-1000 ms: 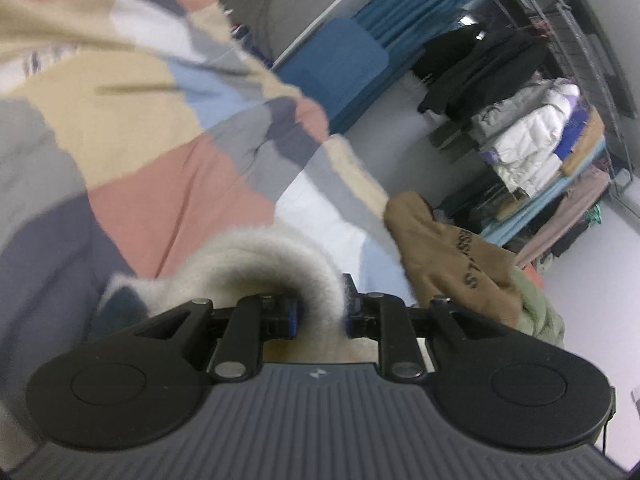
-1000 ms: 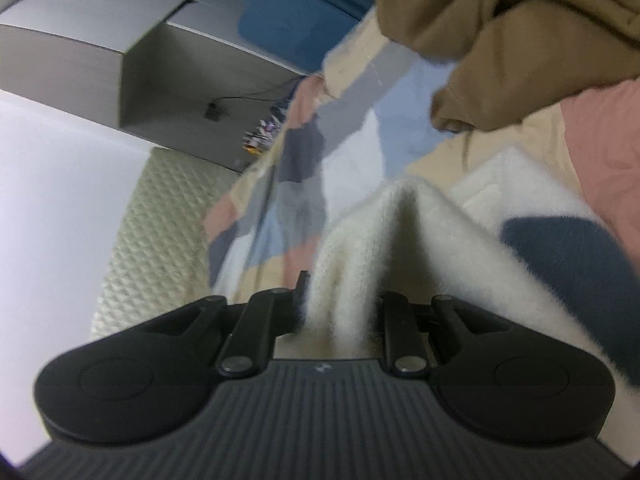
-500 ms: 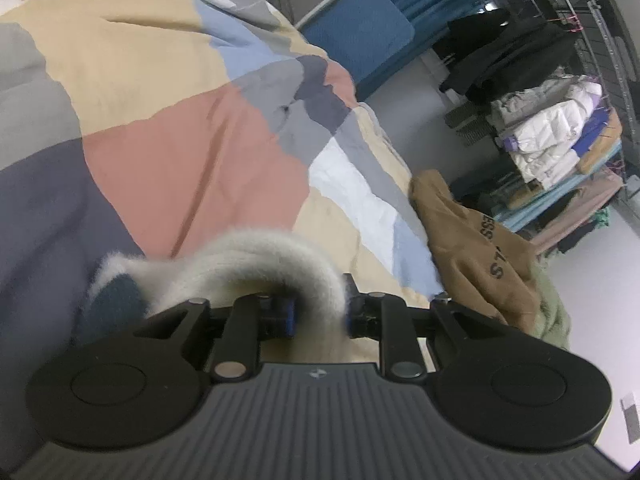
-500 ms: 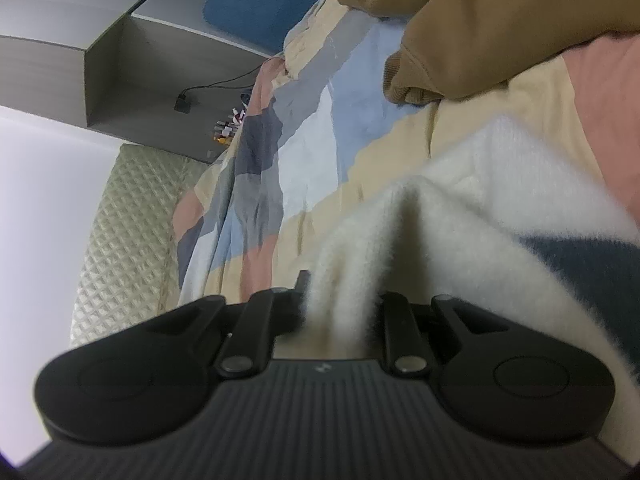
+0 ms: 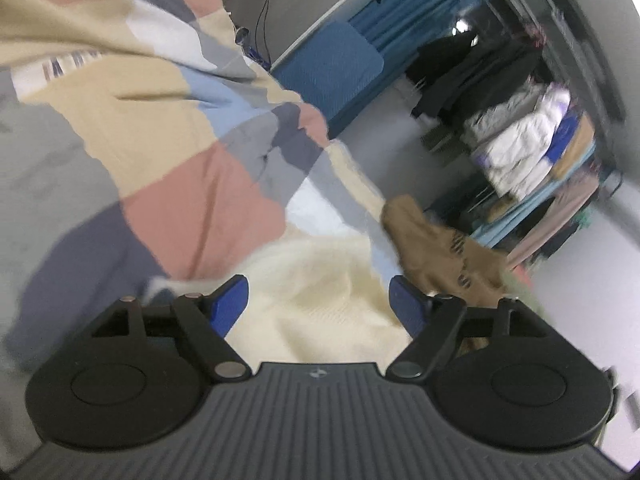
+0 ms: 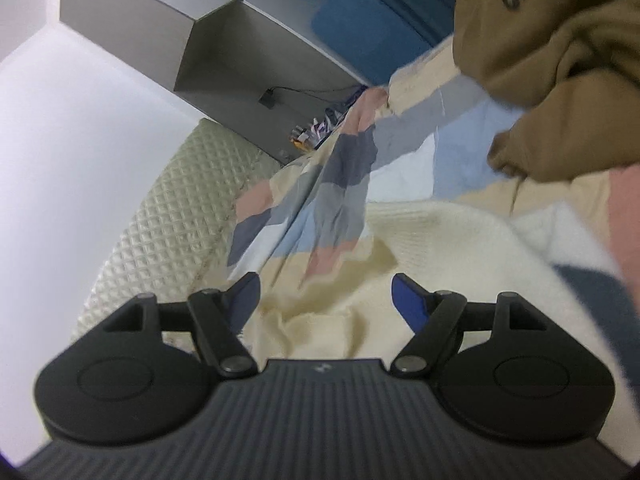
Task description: Fold large clothes
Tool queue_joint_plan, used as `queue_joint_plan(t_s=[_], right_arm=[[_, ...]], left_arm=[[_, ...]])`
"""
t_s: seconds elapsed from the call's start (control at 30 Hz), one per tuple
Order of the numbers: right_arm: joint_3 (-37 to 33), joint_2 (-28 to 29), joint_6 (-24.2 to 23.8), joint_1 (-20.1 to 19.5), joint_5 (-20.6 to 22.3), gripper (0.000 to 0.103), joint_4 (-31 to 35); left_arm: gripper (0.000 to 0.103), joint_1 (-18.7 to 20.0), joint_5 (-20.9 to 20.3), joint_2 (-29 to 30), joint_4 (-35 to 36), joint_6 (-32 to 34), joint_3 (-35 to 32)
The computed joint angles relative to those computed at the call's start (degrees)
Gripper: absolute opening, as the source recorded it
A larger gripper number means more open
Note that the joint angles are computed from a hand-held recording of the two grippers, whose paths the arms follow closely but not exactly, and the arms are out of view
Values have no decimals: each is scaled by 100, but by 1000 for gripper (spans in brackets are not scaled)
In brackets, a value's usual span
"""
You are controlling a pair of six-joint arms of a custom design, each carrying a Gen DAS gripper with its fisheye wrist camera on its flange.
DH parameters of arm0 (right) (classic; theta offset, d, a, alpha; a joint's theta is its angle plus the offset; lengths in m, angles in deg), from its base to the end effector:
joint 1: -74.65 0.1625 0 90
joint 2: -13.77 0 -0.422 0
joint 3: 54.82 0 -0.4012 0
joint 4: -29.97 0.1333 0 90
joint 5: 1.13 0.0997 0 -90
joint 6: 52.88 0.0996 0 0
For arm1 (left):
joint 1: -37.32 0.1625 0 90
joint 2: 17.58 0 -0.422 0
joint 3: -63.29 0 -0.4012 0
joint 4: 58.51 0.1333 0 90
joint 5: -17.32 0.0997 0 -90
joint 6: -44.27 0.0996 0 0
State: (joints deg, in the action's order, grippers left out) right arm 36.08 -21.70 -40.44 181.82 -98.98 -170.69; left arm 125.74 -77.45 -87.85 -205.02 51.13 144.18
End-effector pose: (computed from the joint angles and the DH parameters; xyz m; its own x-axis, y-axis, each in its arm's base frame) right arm 0.3237 -0.6423 0.1026 -0.9929 -0.0635 -0.1009 0.0466 0.5720 -0.8189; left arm 0.1063 -0.6806 0.4883 -0.9851 0.1696 -0.0283 0.1378 0.6804 -0.7198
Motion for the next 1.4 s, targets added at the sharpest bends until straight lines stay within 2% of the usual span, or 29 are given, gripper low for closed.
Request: queue_joint_plan(t_s=[0.2,0.27,0.37,0.47,0.57,0.67,0.77,0.87,0.9,0.97,1.0,1.03,1.07,1.23,1.37,1.4], right_arm=[[-230,134,-578,179,-1238,74,412],[-381,248,-807,217,-1501,71,541],[-739,499,-1333,282,-1842,68,888],[-1168,842,-1960,398,-2393,65,1129],[-1526,1128,-2438,443,-2813,58,1346],[-1872,1418,-2973,498,-3301,52,1316],[-2179,1679,-3307,515,-3739,46,1350],[-2345,1882,-3689,539,-3996,44,1275],[-2391,1929,-3828,552,-4063,41,1212],[-2486,2012,-3962,582,-4209,27,1055],[-2530,2051,-4056,600,-4289,20,923],[-2533,2056,-4087,609,-4294,19,803],[-2438,1989,-4017,609,-4212,18,681],[-1979,1564,-3804,595,-3753,16,-367],[-1960,1470,-4049,553,-3795,13,-1333],[-1879,1386,-3852,509,-3779,13,-1405]], left_arm=[[80,-221,901,-158,180,433,278],[80,-260,1159,-116,36,635,367],[80,-337,1502,-8,-189,932,434],[79,-402,1753,88,-452,1254,479],[75,-457,1999,152,-559,1481,484],[69,-472,2188,245,-412,1400,379],[60,-468,2415,389,-69,1230,202],[57,-428,2412,480,55,1132,98],[51,-424,2415,485,80,1117,85],[35,-421,2366,458,67,1136,108],[25,-419,2328,428,9,1168,148],[17,-422,2288,392,-112,1194,211],[14,-420,2205,345,-278,1253,291],[10,-320,1560,152,-778,956,405],[10,-207,1064,104,-1124,512,420],[10,-174,908,101,-1125,355,400]])
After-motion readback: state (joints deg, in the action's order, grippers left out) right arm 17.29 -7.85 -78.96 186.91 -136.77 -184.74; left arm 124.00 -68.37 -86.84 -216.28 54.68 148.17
